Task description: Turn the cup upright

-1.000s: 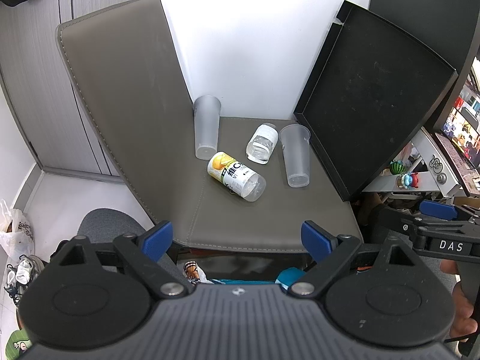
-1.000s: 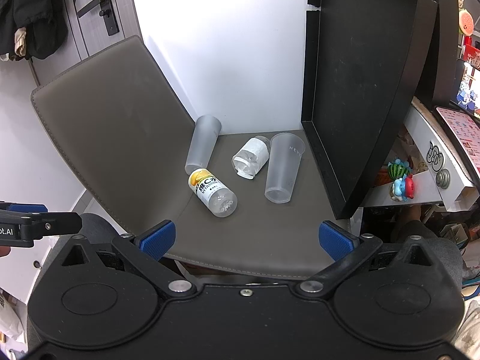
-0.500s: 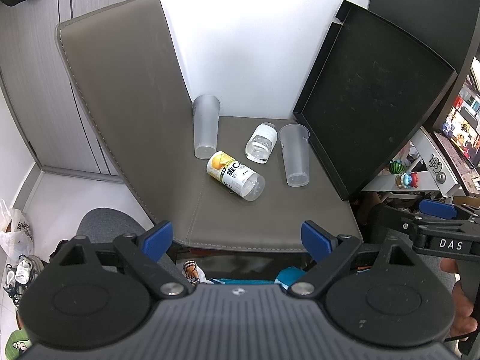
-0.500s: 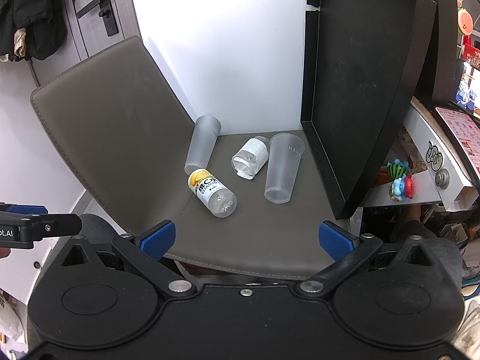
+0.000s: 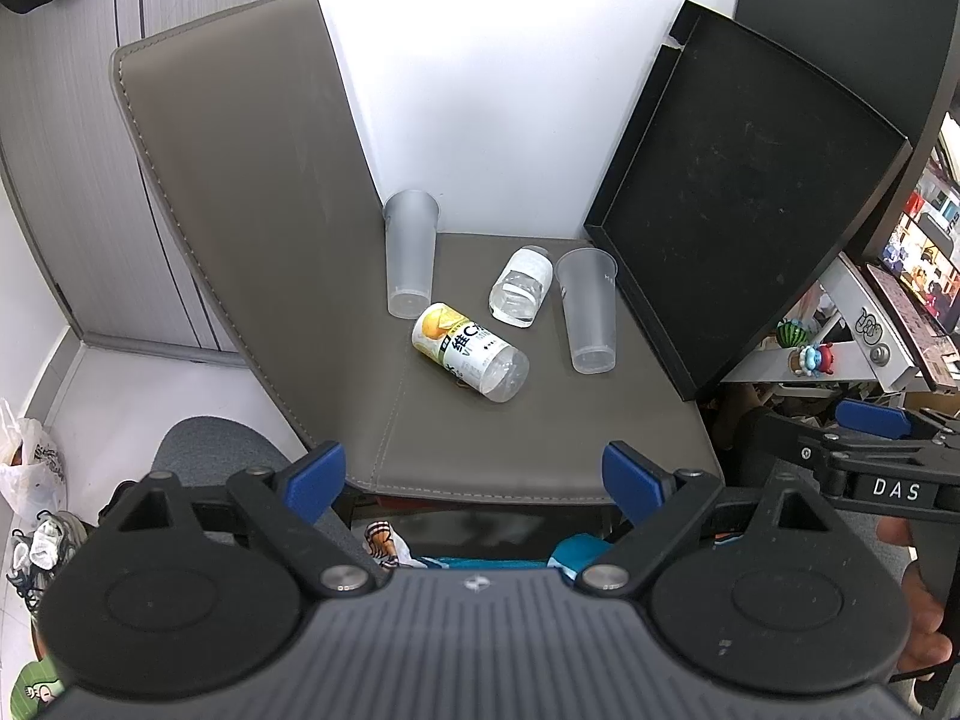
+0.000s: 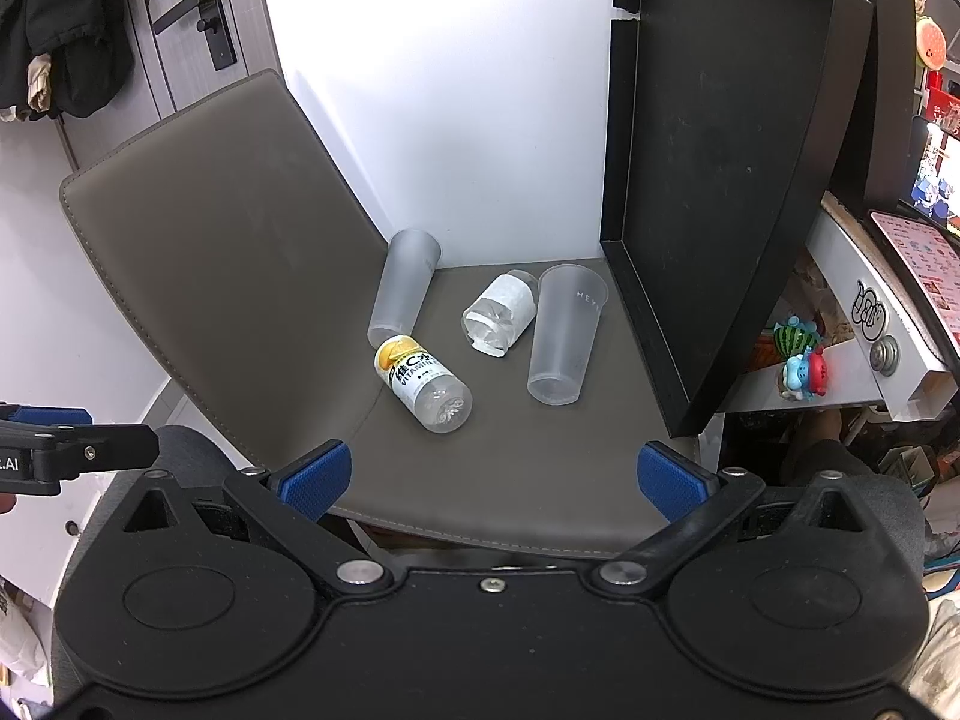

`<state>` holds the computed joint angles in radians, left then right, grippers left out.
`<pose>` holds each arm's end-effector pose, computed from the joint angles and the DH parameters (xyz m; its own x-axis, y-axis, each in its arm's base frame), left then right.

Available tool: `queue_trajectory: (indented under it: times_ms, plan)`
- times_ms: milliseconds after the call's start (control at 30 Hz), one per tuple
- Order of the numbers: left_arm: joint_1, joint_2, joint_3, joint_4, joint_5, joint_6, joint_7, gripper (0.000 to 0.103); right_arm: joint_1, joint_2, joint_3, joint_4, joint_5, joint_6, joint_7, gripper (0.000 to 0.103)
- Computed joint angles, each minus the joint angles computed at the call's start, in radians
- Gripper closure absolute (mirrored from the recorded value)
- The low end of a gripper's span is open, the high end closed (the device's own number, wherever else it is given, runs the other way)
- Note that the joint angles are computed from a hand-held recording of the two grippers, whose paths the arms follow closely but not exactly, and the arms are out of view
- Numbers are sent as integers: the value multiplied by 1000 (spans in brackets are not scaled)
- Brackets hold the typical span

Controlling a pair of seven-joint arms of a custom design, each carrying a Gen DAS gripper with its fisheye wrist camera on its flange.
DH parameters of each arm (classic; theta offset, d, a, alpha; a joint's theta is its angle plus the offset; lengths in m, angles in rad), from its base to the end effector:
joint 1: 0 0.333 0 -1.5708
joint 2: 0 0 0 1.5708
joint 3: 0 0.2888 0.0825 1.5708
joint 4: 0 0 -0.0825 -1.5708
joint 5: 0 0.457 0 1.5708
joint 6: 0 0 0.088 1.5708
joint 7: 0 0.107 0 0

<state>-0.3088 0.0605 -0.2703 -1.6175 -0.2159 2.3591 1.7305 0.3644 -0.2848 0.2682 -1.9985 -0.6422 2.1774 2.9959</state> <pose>0.5855 -0.3802 0.6235 -0.6240 -0.7708 0.1285 -0.6453 0.4155 -0.6410 0.4830 0.3428 0.5963 -0.4236 -0.8829 -0.2025 -0.5814 0.4364 -0.6866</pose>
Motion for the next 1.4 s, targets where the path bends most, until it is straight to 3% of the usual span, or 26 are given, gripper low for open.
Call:
queue_trajectory:
  times_ms: [900,1400]
  plan:
    - [-4,25,-1,11,27,16,-6,11,-7,0,-4,-22,4,32,15,0]
    - [-28,229,-9,225,104,-11,-65,11,-20,49,-30,-4,1,38,37,0]
